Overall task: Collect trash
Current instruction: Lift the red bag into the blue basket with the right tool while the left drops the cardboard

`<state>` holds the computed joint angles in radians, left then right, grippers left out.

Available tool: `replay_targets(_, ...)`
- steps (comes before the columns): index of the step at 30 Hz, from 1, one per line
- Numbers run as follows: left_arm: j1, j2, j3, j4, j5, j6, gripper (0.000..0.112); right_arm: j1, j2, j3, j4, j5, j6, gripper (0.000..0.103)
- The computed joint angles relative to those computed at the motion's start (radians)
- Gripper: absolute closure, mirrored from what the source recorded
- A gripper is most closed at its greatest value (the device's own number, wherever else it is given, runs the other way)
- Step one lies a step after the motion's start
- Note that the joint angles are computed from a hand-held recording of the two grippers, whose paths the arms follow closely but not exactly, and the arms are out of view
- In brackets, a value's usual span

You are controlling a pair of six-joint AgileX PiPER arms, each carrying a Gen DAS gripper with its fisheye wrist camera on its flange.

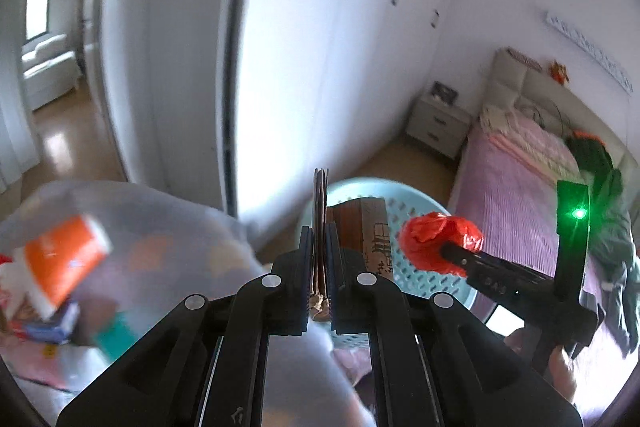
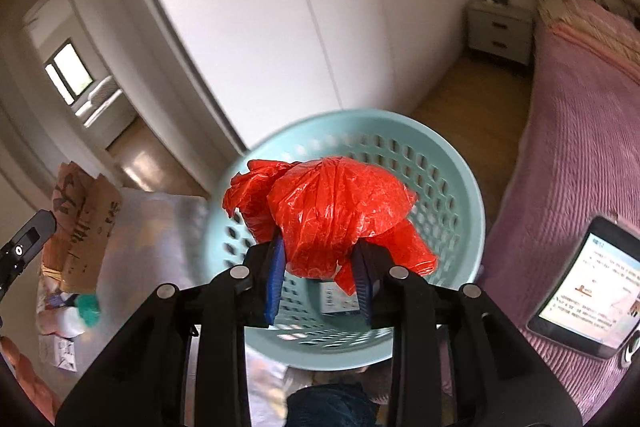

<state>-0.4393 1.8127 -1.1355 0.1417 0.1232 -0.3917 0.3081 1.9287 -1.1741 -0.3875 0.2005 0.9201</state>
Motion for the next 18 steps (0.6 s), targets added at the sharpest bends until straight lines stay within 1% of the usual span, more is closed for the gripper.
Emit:
replay_targets(3, -0.025, 0.082, -0.093, -0.018, 0.041, 0.016, 0.107, -0.023, 0.021, 0.0, 0.035, -0.008, -0.027, 0.072)
replay_targets(5, -0.043, 0.131, -0.144, -0.028, 0.059, 0.018, 0.107, -0.04, 0.032, 0.0, 0.103, -0.011, -0.099, 0.068)
replay_targets(6, -0.051, 0.156, -0.169, -0.029, 0.067, 0.016, 0.107, -0.037, 0.038, -0.005, 0.11, -0.005, -0.102, 0.058)
replay_targets(7, -0.058, 0.171, -0.187, -0.025, 0.075, 0.009, 0.107, -0.046, 0.041, -0.001, 0.153, -0.013, -0.145, 0.051)
replay_targets(8, -0.06, 0.194, -0.21, -0.053, 0.083, 0.034, 0.107, -0.055, 0.039, 0.01, 0.207, -0.029, -0.201, 0.05)
replay_targets(10, -0.059, 0.23, -0.244, -0.14, 0.092, 0.117, 0.107, -0.075, 0.035, 0.017, 0.263, -0.037, -0.269, 0.049)
replay_targets(13, -0.061, 0.27, -0.286, -0.211, 0.103, 0.189, 0.106, -0.097, 0.024, 0.031, 0.331, -0.045, -0.342, 0.049)
replay_targets(14, -0.064, 0.287, -0.303, -0.242, 0.108, 0.225, 0.103, -0.103, 0.021, 0.036, 0.363, -0.049, -0.374, 0.049)
replay_targets(15, -0.07, 0.303, -0.317, -0.236, 0.112, 0.221, 0.09, -0.109, 0.015, 0.044, 0.399, -0.054, -0.41, 0.049)
replay_targets(16, -0.074, 0.314, -0.321, -0.202, 0.113, 0.185, 0.079, -0.114, 0.009, 0.05, 0.423, -0.056, -0.436, 0.049)
replay_targets(18, -0.08, 0.316, -0.311, -0.174, 0.105, 0.162, 0.079, -0.115, -0.006, 0.071, 0.445, -0.066, -0.465, 0.049)
